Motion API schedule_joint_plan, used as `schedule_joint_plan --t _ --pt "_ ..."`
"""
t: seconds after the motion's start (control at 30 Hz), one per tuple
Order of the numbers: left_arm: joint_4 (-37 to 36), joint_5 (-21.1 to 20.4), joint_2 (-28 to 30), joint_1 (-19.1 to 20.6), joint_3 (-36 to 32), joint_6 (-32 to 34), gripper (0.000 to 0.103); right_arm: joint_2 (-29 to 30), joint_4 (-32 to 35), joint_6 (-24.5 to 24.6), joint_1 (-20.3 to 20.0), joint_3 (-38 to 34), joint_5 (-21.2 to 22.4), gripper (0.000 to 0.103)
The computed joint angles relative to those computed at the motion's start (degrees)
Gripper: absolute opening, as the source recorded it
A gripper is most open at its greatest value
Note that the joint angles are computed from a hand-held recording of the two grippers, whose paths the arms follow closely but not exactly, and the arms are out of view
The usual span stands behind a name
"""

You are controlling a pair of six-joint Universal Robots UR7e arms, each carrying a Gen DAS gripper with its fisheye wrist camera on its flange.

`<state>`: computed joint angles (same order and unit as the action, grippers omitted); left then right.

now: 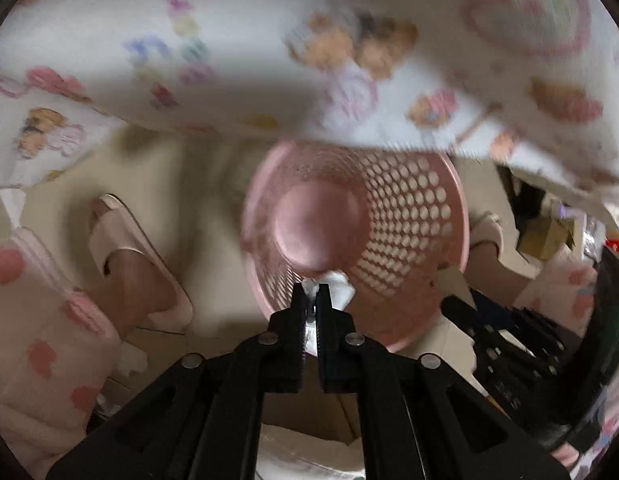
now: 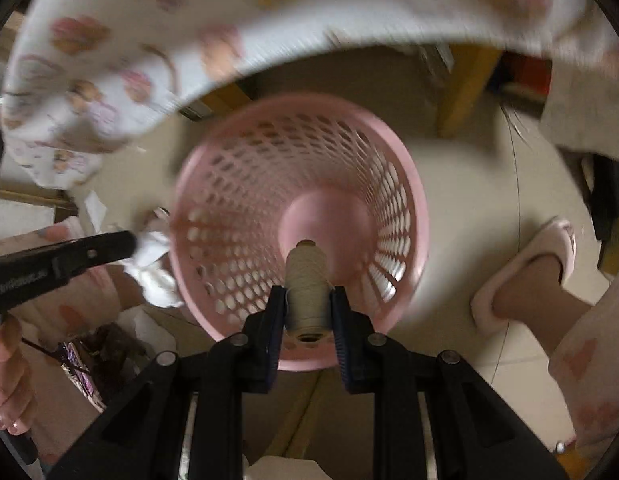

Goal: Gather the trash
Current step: 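Lower both tools over the wastebasket and open them to drop spool and tissue, then move both tools back toward the trash on the chair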

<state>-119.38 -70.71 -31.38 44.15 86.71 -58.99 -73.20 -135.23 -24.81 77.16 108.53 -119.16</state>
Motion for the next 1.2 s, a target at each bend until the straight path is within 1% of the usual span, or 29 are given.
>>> schedule_joint_plan --t 0.07,0.13,0.17,0.2,0.27,0.3,0.33,0.37,0.4,0.47,0.5,0.53,0.6,0.67,0.7,0.73,0.77,0.8,0.83,0.87,0.9,0.93,0.97,1.03,1.07,1.1,1.17,1.2 --pt "-0.01 -0.07 0.32 -0.48 0.12 1.43 0.003 0.70 0.32 0.32 -0.07 -0.03 -2.66 0.021" --pt "0.87 1.15 0.40 -1.29 0.07 2.37 0.010 1.56 -0.97 -0.63 -0.16 0.33 -5.43 0.021" --pt "1.06 1.34 0.60 -1.37 -0.21 2.50 0.016 1.65 -0.50 0.22 -0.40 0.32 -5.61 0.021" --pt "1.13 1.45 0.52 -1.34 -0.13 2.36 0.019 1.63 0.36 1.14 -0.65 0.17 -5.42 0.021" --pt "3.05 2.26 0.29 -1.57 -0.27 1.24 0.036 1.65 1.11 1.23 -0.86 -0.07 -5.02 0.021" --pt "4.72 3.20 0.63 -1.76 -0.96 0.63 0.041 1.59 0.73 0.81 -0.69 0.23 -5.23 0.021" --pt "6.07 4.44 0.52 -2.07 -1.09 -0.08 0.050 1.57 -0.01 0.15 -0.45 0.54 -5.77 0.021" --pt "6.81 5.25 0.23 -2.21 -0.94 -0.52 0.056 1.60 -0.23 0.12 -0.36 0.60 -6.03 0.021" --pt "7.06 5.73 -0.10 -2.27 -0.71 -0.78 0.057 1.50 0.03 0.41 -0.49 0.51 -5.90 0.022" --pt "7.82 6.71 -0.70 -2.63 -0.55 -1.72 0.061 1.49 0.26 1.12 -0.48 0.49 -5.78 0.026" --pt "8.02 7.39 -0.98 -2.96 -0.53 -1.87 0.061 1.48 -0.62 0.77 -0.26 0.75 -6.09 0.031" --pt "8.00 8.66 -1.44 -3.56 -0.25 -1.93 0.061 1.52 -1.99 -0.14 -0.11 1.00 -6.46 0.034" --pt "8.44 11.75 -1.99 -4.83 -0.32 -1.98 0.065 1.40 -3.93 -1.91 0.07 1.28 -6.47 0.038" --pt "6.25 15.54 -3.45 -6.50 1.29 -2.03 0.075 0.86 -6.11 -3.19 0.67 2.06 -6.02 0.043" --pt "5.23 17.78 -4.10 -7.37 2.05 -2.06 0.077 0.58 -7.44 -3.97 0.97 2.52 -6.03 0.048" --pt "4.86 21.37 -4.69 -8.67 2.76 -2.36 0.080 0.17 -10.09 -5.43 1.60 3.42 -6.35 0.053" --pt "4.63 25.27 -5.14 -9.93 3.44 -2.58 0.084 0.13 -12.39 -6.55 2.10 3.93 -6.56 0.055" --pt "3.31 28.96 -5.55 -11.20 4.45 -2.33 0.087 -0.40 -15.40 -8.09 2.72 4.86 -6.38 0.061" --pt "1.49 32.24 -6.03 -12.36 5.54 -1.78 0.092 -1.01 -17.30 -9.36 3.17 5.39 -5.64 0.068" --pt "-0.64 35.37 -6.55 -13.49 6.68 -0.95 0.094 -1.66 -18.88 -10.26 3.61 5.97 -4.90 0.072" --pt "-2.46 37.42 -6.85 -14.33 7.48 -0.02 0.094 -2.30 -21.00 -11.30 4.05 6.61 -4.17 0.078" --pt "-3.73 39.01 -7.01 -15.01 8.02 0.68 0.097 -3.31 -24.24 -13.07 4.58 7.56 -2.75 0.083" --pt "-4.44 40.40 -7.24 -15.55 8.49 1.02 0.099 -4.31 -25.94 -14.34 4.79 8.09 -1.11 0.085" --pt "-5.93 42.12 -7.82 -16.35 9.34 1.30 0.100 -5.78 -28.93 -15.89 5.18 9.04 1.56 0.092" --pt "-7.86 42.46 -8.19 -16.62 10.06 1.76 0.100 -6.40 -30.36 -16.59 5.31 9.43 2.79 0.093" --pt "-11.83 42.30 -8.55 -16.80 11.25 3.39 0.100 -6.53 -31.32 -16.81 5.60 9.61 3.47 0.094" --pt "-22.80 42.18 -9.04 -17.36 13.68 7.85 0.100 -7.85 -33.08 -18.37 5.78 10.19 5.83 0.095" --pt "-25.67 43.71 -8.73 -17.91 14.12 8.41 0.100 -8.28 -33.98 -19.28 6.06 10.49 6.36 0.095"
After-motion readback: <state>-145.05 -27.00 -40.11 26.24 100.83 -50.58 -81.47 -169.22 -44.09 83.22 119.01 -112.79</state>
